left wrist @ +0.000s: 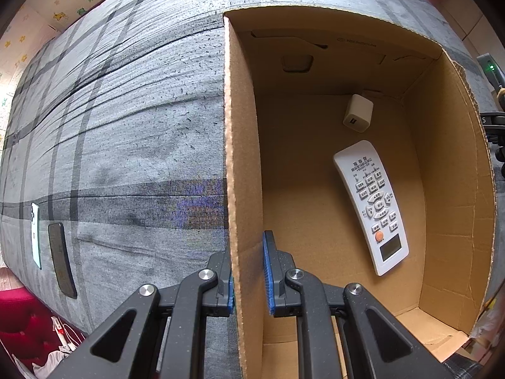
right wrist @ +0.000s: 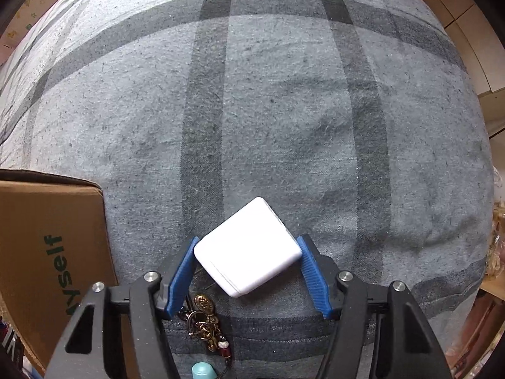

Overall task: Organize rigid objects
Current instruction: 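Lift the larger white charger and carry it toward the box with the right gripper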

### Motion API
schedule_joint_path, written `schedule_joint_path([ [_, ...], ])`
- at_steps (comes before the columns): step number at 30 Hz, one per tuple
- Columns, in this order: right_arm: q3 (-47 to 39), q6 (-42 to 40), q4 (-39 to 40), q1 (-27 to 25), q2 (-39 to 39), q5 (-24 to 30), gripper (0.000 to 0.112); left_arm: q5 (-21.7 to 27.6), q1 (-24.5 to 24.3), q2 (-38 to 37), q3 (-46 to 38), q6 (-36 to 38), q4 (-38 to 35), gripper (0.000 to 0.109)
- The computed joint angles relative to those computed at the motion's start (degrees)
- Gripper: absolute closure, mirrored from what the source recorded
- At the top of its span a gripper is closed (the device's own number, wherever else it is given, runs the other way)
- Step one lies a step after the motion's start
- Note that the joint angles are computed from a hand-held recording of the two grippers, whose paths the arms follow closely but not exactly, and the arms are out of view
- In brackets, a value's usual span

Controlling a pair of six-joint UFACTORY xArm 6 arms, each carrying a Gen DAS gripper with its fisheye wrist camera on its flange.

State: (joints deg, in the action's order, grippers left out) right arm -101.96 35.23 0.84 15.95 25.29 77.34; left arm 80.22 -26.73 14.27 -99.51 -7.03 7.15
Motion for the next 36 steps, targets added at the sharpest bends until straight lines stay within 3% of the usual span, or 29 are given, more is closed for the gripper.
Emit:
schedule_joint_path([
  [18,-6.5,-0.3,-3.2,2.0,-1.6,6.4,0.045,0.2,-0.3,0.1,-0.4,0.2,0.1,0.094],
  [30,-16.8,-0.4,-4.9,5.5,0.3,12.5,0.045,0.0,-0.5,-0.1,-0.3,0.3,0.3,0.094],
  [36,-27.2,-2.4,-4.1,6.6,5.0,17.4,0.046,0.0,-0.5,-0.1,-0.3,0.3,0.4,0.094],
])
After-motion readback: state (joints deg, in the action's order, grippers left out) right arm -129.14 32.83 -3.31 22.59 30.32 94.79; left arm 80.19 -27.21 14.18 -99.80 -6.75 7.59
